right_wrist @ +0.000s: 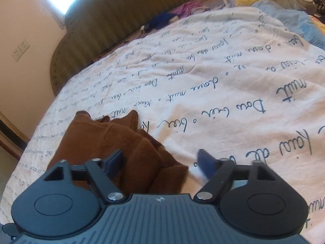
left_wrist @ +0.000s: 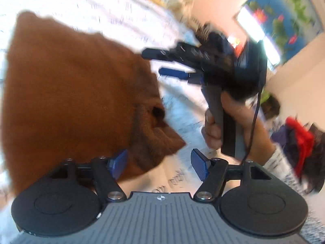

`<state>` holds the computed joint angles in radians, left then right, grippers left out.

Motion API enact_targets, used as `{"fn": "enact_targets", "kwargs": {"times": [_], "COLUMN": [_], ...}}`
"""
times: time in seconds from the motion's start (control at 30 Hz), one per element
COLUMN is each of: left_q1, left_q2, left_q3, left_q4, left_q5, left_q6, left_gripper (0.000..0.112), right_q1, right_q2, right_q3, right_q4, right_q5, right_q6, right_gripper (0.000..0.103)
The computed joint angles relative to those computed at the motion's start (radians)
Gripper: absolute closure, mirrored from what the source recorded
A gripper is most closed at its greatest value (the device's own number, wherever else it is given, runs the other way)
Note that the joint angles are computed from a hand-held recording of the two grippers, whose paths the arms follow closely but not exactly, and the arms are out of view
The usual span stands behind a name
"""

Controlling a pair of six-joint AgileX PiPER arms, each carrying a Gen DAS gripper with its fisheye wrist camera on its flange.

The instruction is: Fold small clothes

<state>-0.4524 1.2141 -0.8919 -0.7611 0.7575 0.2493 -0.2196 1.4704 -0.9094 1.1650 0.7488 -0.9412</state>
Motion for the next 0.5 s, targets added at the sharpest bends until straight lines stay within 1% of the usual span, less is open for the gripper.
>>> {"fn": "enact_targets", "kwargs": {"times": [0.03,0.1,0.13,0.2,0.23,0.27,0.3,0.37,0.4,0.43,0.47,0.5], "left_q1": [0.026,0.109,0.171,0.298,0.367,0.44,0.475,0.472,0.438,0.363,0.329,0.305], "left_q2": [-0.046,-0.141,-0.173,-0.214,-0.215,-0.2,-0.185,-0.146,-0.13,-0.101,-0.111,-0.103], "left_q3": [0.014,0.04,0.049,0.06,0.063,0.058,0.062,0.066,0.065,0.067,0.08,0.088], "left_q4": [0.009,0.065,0.077,0.095,0.061,0.01,-0.03,-0.057,-0.028,-0.013,0.039,0.067], "left_q5": [0.021,0.054,0.073,0.087,0.108,0.149,0.159,0.136,0.105,0.037,0.002,-0.022], "left_q6": [0.001,-0.038,-0.037,-0.042,-0.002,0.055,0.091,0.103,0.064,0.035,-0.018,-0.04], "left_gripper": [0.045,0.043,0.043,0.037,0.035,0.034,0.033,0.029,0.027,0.024,0.02,0.02], "right_q1": [-0.027,-0.062,-0.072,-0.09,-0.092,-0.078,-0.057,0.006,0.008,0.019,0.059,0.107], "right_q2": [-0.031,-0.125,-0.184,-0.301,-0.366,-0.438,-0.49,-0.558,-0.557,-0.541,-0.524,-0.51], "right_q3": [0.009,0.049,0.077,0.152,0.196,0.247,0.283,0.339,0.36,0.377,0.38,0.373], "right_q4": [0.013,0.009,0.002,0.024,0.036,0.046,0.047,0.064,0.1,0.135,0.143,0.124], "right_q5": [0.045,0.095,0.12,0.178,0.203,0.215,0.224,0.236,0.287,0.338,0.35,0.322], "right_q6": [-0.028,-0.076,-0.087,-0.157,-0.206,-0.242,-0.257,-0.289,-0.337,-0.385,-0.4,-0.388], "right_gripper": [0.017,0.017,0.017,0.018,0.018,0.018,0.018,0.018,0.017,0.017,0.018,0.018]}}
